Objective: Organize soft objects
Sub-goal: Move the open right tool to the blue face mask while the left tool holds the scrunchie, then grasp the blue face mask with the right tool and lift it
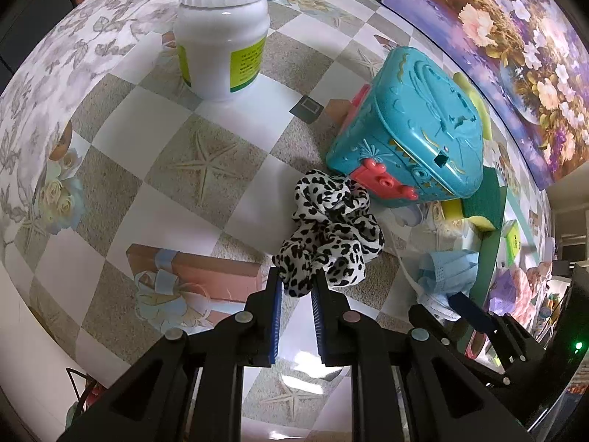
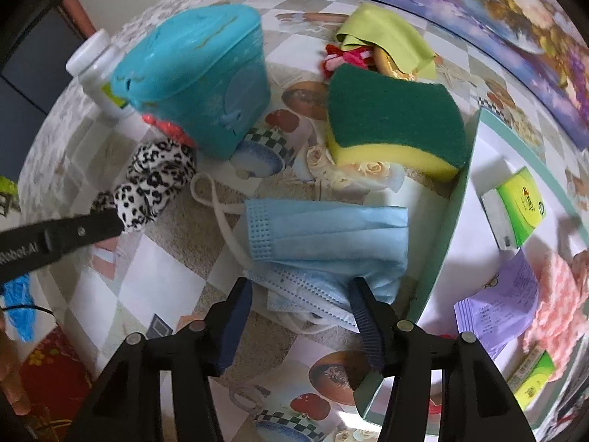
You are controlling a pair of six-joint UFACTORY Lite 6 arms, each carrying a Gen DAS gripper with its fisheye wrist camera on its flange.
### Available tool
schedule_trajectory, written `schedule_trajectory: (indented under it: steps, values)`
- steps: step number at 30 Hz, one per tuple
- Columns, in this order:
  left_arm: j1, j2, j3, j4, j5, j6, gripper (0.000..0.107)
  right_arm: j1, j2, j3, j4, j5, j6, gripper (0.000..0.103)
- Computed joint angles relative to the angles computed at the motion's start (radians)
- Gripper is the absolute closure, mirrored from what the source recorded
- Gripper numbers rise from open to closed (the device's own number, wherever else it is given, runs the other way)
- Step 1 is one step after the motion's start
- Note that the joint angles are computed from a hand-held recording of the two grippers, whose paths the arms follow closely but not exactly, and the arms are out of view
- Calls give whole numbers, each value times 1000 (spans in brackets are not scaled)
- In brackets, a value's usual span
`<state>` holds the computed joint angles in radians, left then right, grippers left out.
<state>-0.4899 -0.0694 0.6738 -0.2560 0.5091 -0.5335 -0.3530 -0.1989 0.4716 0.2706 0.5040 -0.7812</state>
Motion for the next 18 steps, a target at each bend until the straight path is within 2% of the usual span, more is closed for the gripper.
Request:
schedule_trajectory:
  steps: [4,6,7,10,11,18]
  values:
    - [-4,2,3,2,2,-6,91,82,-50,-57,-140,-61,162,46]
    - [1,3,4,-2,3,1,91,99,-56,-64,-180,-78,213,64]
    - [-29,28,30,12,-1,-39,91,101,-64,-68,-195,-81,230,67]
    - [-27,30,31,11,-2,-37,91,62,-52,-50,-105,-63,137,85]
    - [-27,30,31,10,-2,-37,91,48,-42,-35,-97,-58,122,95]
    - [-44,20,46,28,10,-50,91,-83,-5,28,84,-1,-92,97]
